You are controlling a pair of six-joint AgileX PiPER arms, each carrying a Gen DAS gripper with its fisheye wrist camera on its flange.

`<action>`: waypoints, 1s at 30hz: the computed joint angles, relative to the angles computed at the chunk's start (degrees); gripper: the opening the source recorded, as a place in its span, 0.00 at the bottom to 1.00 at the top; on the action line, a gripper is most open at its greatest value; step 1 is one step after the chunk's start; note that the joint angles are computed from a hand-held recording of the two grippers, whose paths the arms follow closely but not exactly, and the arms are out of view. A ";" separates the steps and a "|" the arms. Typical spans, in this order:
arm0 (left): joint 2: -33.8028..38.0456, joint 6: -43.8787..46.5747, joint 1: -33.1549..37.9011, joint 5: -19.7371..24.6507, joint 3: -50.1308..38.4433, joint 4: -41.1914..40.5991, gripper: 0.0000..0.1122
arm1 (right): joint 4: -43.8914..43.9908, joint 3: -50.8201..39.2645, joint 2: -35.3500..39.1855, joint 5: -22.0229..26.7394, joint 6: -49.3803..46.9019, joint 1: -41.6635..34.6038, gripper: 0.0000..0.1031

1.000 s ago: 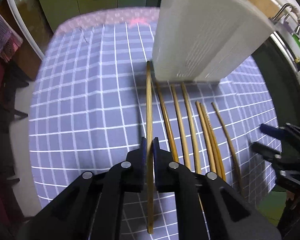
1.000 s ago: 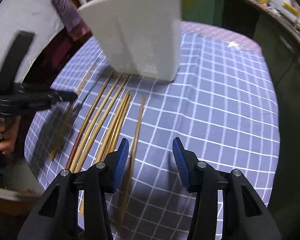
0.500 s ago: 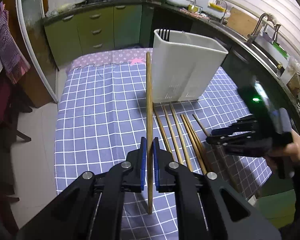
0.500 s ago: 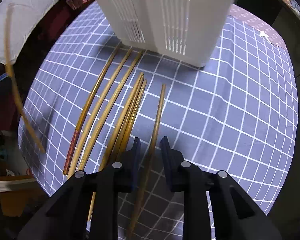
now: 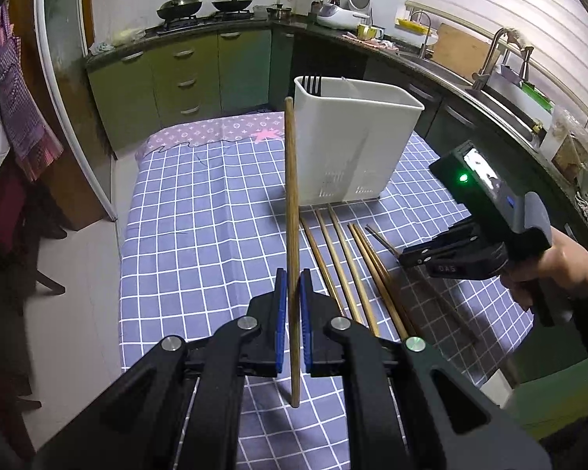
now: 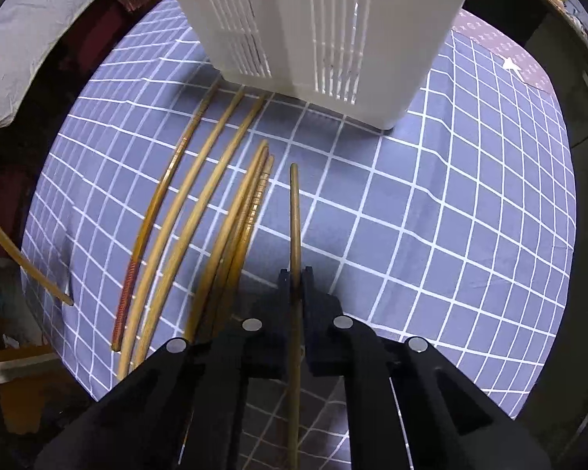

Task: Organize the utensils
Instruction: 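Grasp a wooden chopstick with the left tool while the right tool grasps another chopstick, then lift both chopsticks upright, lower them into the holder and open both tools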

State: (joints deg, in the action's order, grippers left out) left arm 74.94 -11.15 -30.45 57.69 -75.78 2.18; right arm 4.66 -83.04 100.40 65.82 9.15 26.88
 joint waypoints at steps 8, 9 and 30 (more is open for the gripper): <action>-0.88 0.46 -0.54 -0.03 0.44 0.49 0.06 | 1.09 5.90 -12.88 -4.92 0.16 -0.36 0.06; -1.02 0.51 -0.56 -0.03 0.53 0.44 0.06 | 1.52 6.90 -14.82 -5.39 -0.22 -0.74 0.06; -5.43 -1.99 -5.12 -0.20 0.96 4.33 0.06 | -9.88 20.81 -42.29 -10.31 11.61 4.45 0.06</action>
